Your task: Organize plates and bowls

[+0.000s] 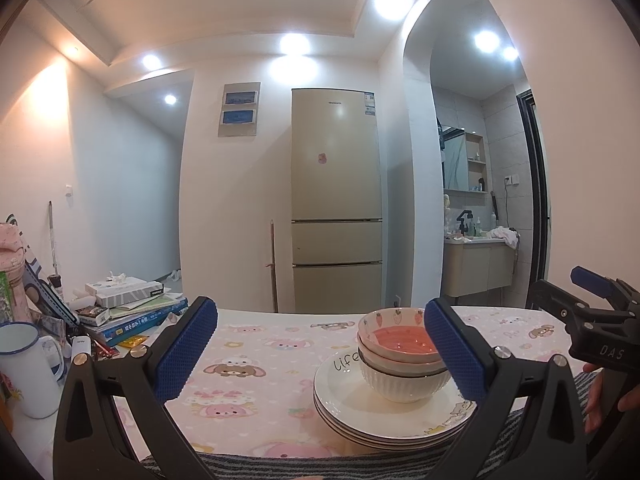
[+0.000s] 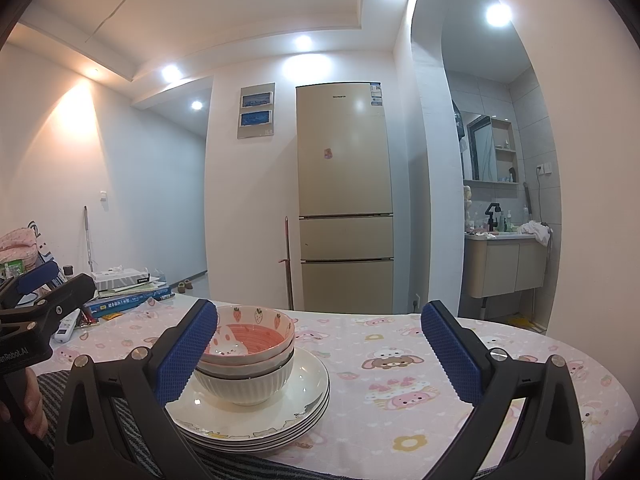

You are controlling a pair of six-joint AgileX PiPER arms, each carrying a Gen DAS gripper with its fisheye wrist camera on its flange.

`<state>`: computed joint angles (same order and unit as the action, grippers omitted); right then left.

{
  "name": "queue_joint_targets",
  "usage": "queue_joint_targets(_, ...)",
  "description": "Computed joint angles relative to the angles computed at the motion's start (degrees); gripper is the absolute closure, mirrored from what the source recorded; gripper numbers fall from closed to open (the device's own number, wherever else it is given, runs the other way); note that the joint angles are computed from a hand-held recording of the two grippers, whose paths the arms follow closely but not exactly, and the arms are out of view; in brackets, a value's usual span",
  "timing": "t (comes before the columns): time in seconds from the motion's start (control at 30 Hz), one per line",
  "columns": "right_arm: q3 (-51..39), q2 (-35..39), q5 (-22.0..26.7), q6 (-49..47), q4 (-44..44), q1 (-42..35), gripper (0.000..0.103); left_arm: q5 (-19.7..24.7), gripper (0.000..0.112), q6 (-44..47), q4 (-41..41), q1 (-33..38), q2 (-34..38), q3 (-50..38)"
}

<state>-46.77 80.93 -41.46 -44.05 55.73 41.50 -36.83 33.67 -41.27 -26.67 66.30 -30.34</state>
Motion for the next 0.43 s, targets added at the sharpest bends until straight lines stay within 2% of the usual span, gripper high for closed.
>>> queue_joint_targets(0.43, 0.03, -0.02, 0.0, 0.03, -0.07, -0.02, 0.0, 0.71, 0.009, -1.43, 1.9, 1.04, 0.41, -0.09)
